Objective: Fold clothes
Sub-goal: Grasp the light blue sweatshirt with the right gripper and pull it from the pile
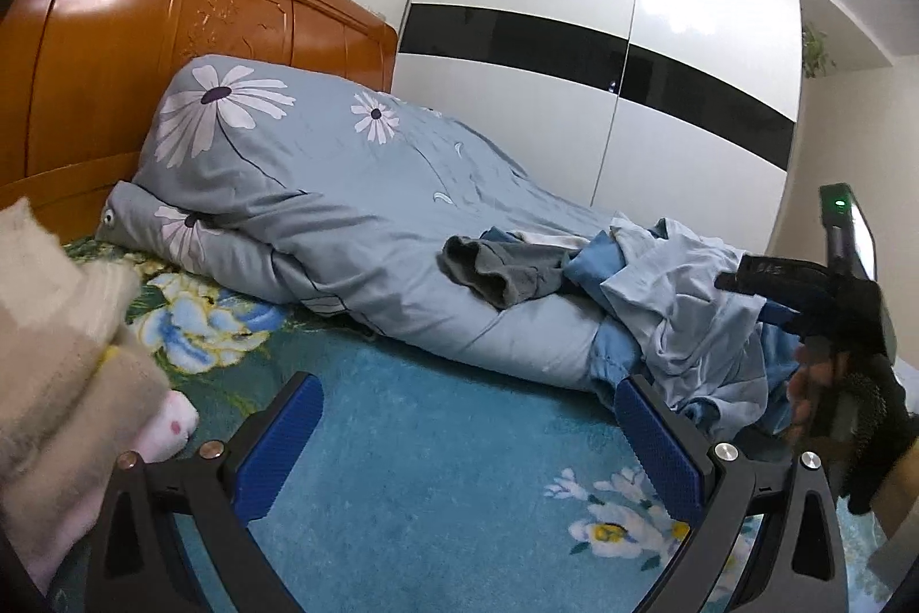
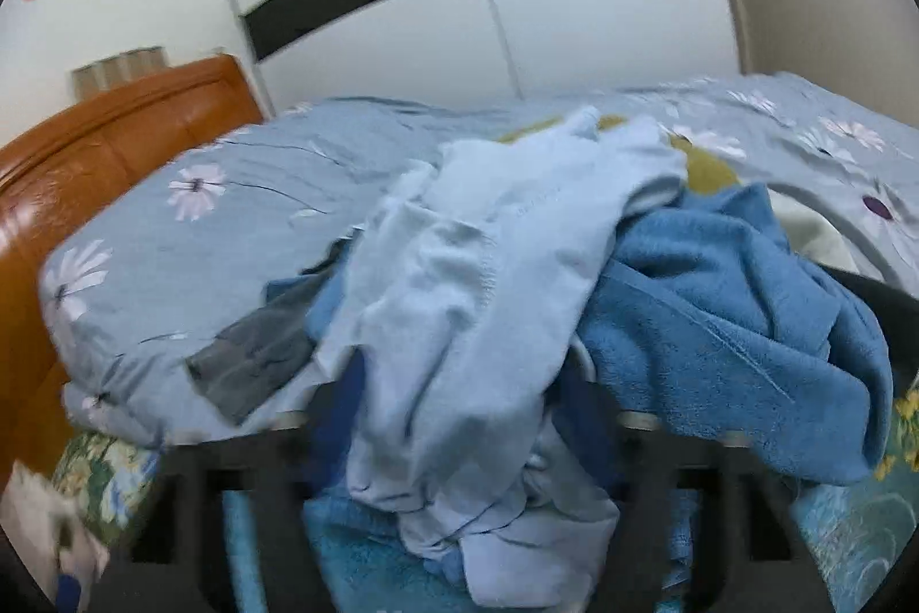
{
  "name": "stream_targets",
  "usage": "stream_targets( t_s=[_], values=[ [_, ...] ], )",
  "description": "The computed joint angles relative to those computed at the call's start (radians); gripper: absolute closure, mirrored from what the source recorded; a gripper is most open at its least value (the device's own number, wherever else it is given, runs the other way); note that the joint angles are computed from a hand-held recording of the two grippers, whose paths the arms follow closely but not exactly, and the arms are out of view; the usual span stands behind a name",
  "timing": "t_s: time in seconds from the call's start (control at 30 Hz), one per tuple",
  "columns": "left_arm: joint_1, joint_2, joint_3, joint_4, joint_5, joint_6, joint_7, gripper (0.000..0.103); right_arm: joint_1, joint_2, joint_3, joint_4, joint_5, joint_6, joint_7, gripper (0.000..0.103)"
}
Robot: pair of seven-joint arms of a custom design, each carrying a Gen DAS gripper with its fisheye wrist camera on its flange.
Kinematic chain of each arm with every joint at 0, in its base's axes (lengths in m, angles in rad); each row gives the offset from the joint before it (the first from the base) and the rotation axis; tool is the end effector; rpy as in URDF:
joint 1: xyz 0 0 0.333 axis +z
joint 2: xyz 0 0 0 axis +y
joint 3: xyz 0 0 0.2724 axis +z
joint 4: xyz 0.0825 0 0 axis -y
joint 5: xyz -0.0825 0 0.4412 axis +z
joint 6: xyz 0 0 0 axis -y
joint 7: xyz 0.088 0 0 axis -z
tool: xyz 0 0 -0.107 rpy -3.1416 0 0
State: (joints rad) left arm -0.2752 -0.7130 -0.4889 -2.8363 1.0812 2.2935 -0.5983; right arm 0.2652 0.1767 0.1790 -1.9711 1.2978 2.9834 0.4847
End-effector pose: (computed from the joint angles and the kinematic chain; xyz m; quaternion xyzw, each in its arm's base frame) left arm 0.3406 -0.2369 0.3321 -0.7730 0.3453 -0.3100 0.4326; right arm 0.6208 0.2176 0.3654 -0.7113 0.5269 -0.1306 0.4466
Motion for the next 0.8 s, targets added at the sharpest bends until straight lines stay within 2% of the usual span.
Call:
stream_targets(
  t_s=[0.03, 0.1, 0.27, 0.4, 0.57, 0.7, 0.8],
  values=[
    [0.003, -0.003, -0.002, -0.004, 0.011, 0.01, -0.013, 0.0, 0.004, -0.003, -0.01, -0.004, -0.036, -0.007, 0.064, 0.078],
    [0.008, -0.011, -0.007, -0.011, 0.034, 0.028, -0.037, 0.0, -0.024, -0.029, -0.015, -0.014, 0.018, -0.096, 0.09, 0.09],
    [0.01, -0.027, -0.014, -0.027, 0.066, 0.051, -0.08, 0.0, -0.074, -0.145, -0.085, -0.086, 0.236, -0.385, 0.003, 0.093],
    [0.009, -0.05, -0.017, -0.046, 0.084, 0.081, -0.123, 0.0, -0.097, -0.274, -0.169, -0.182, 0.283, -0.615, -0.03, 0.094],
    [-0.01, -0.064, -0.022, -0.049, 0.075, 0.099, -0.103, 0.0, -0.114, -0.453, -0.268, -0.324, 0.219, -0.824, -0.083, 0.094],
    [-0.054, -0.048, -0.028, -0.021, 0.015, 0.055, 0.014, 0.0, -0.15, -0.616, -0.353, -0.462, 0.105, -0.953, -0.08, 0.094],
    [-0.096, -0.036, -0.047, -0.005, -0.027, 0.026, 0.053, 0.0, -0.187, -0.681, -0.41, -0.52, 0.022, -1.022, -0.067, 0.094]
  ],
)
